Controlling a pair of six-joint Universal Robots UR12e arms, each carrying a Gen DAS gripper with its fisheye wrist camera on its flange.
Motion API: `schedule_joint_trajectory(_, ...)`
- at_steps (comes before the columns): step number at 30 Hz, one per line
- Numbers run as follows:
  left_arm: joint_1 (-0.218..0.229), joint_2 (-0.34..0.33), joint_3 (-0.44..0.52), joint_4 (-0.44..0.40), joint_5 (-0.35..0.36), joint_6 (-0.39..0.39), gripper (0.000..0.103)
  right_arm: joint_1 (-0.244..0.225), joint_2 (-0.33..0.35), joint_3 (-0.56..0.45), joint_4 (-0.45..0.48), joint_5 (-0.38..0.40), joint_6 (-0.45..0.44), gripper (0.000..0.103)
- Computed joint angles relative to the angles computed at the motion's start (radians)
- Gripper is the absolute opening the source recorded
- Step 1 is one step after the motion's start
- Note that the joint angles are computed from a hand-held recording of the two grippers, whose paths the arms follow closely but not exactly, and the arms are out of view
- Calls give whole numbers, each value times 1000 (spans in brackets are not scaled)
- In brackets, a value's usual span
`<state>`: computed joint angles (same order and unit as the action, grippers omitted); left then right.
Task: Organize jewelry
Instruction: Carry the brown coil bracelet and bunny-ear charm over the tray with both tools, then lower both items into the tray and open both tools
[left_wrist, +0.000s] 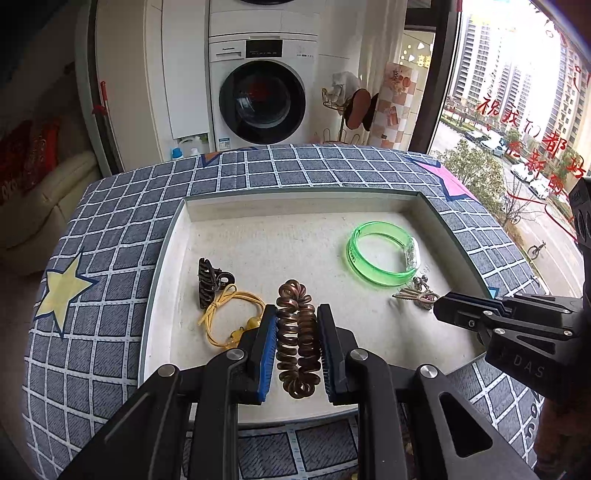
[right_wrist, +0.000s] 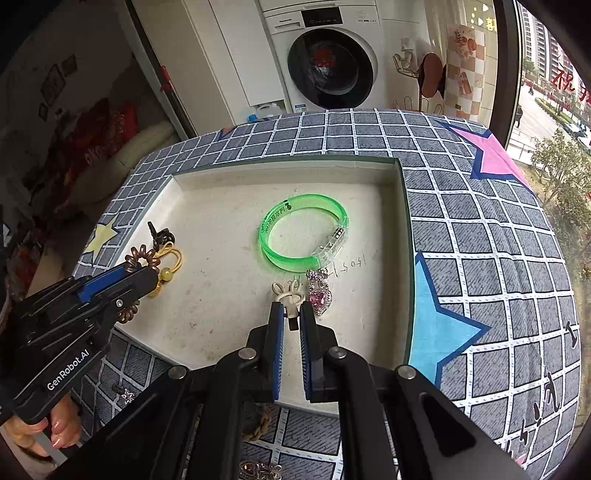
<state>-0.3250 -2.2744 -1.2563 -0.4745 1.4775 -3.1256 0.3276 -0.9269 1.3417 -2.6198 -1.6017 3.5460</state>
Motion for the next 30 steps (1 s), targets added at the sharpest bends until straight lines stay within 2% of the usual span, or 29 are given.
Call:
schedule_joint_trajectory(11,-8,-46,50,-67,62,-10,34,-10,31,-46,53,-18,-10,9)
schedule_joint_trajectory(17,-20,-49,49,-62,111,8,35,-5,37,-57,76,-26,-22,10)
schedule_joint_trajectory(23,-24,-45,47,-37,129,28,35,-9,37,-57,87,-7,0,11)
schedule_joint_trajectory(26,-23,-39,43,-30,120,22,35,-13,31,-47,57,14,7,12)
schedule_joint_trajectory(27,-22,-38,44,-32,116,15,35,-15,28,-44,47,24,14,14)
schedule_joint_trajectory(30,-20,-33,44,-32,113,2,35,-19,18,-30,10,47,45,44)
